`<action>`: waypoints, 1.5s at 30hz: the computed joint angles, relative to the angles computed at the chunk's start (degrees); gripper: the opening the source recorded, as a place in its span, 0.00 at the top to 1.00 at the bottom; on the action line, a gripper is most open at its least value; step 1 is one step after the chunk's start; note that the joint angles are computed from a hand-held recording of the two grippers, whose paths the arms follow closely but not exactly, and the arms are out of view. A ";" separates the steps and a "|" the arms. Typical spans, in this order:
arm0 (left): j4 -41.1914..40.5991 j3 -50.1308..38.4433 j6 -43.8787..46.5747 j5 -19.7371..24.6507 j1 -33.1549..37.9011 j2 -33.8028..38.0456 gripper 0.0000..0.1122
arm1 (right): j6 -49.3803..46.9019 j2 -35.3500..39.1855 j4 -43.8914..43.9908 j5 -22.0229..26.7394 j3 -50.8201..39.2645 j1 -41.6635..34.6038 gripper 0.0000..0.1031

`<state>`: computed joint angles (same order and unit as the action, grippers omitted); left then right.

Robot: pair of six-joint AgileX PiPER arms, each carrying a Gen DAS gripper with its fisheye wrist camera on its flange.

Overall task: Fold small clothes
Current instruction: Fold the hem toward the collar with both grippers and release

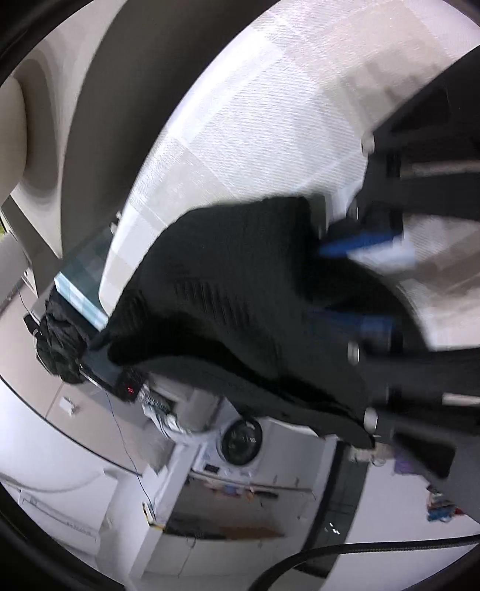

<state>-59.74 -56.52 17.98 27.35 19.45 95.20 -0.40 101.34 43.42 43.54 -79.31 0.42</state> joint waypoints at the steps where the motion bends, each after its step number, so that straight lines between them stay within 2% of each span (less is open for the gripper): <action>1: -0.67 0.06 0.22 -0.36 0.22 -0.33 0.94 | -0.64 -0.15 0.75 -0.36 0.51 -0.05 0.92; 5: -0.23 3.97 2.03 -2.77 -0.81 -5.48 0.95 | -4.40 -3.73 1.73 -1.17 4.61 -0.91 0.95; 12: 5.90 14.26 -0.42 -2.39 -1.64 -18.94 0.95 | -12.96 -13.89 5.87 3.65 15.28 -6.79 0.96; 15: 9.26 19.98 -2.21 -0.02 -0.67 -27.28 0.95 | -17.29 -21.65 5.96 8.11 22.08 -10.78 0.96; 18: 14.50 25.21 -5.99 4.40 1.39 -36.79 0.95 | -21.69 -28.97 5.59 12.65 28.96 -14.98 0.96; 22: 16.62 29.36 -5.91 12.87 6.00 -46.21 0.94 | -27.15 -38.34 2.42 18.37 36.19 -21.77 0.95; 23: 19.54 29.67 -8.28 13.69 5.32 -47.91 0.94 | -27.82 -39.93 1.43 19.28 36.86 -22.78 0.93; 25: 27.23 29.76 -15.29 15.05 2.79 -50.13 0.89 | -27.57 -43.03 -1.14 20.57 36.79 -25.30 0.77; 28: 27.26 29.34 -13.05 21.21 7.87 -52.83 0.82 | -24.97 -47.50 -3.97 19.33 35.07 -28.77 0.59; 31: 26.50 27.94 -10.24 25.64 12.26 -54.95 0.78 | -28.73 -47.05 0.17 20.02 32.48 -33.04 0.57; 34: 26.70 25.30 -8.39 28.32 13.97 -54.75 0.68 | -27.59 -44.15 2.93 18.80 30.65 -30.82 0.54; 37: 32.98 23.11 -11.90 29.63 12.30 -56.97 0.49 | -25.53 -42.59 2.99 17.27 29.97 -27.00 0.53; 39: 33.55 22.10 -9.93 32.23 15.36 -58.35 0.36 | -21.59 -40.97 1.16 13.50 28.51 -20.64 0.53; 42: 30.82 20.63 -4.54 34.95 22.06 -57.82 0.29 | -20.43 -37.68 0.43 10.78 26.79 -15.97 0.53; 45: 26.54 19.30 -2.65 32.76 23.26 -53.62 0.29 | -20.34 -34.31 1.18 10.08 25.25 -14.53 0.53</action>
<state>-33.19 -37.22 15.33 60.11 42.71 41.58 -20.74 67.03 44.60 53.62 -54.06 -14.11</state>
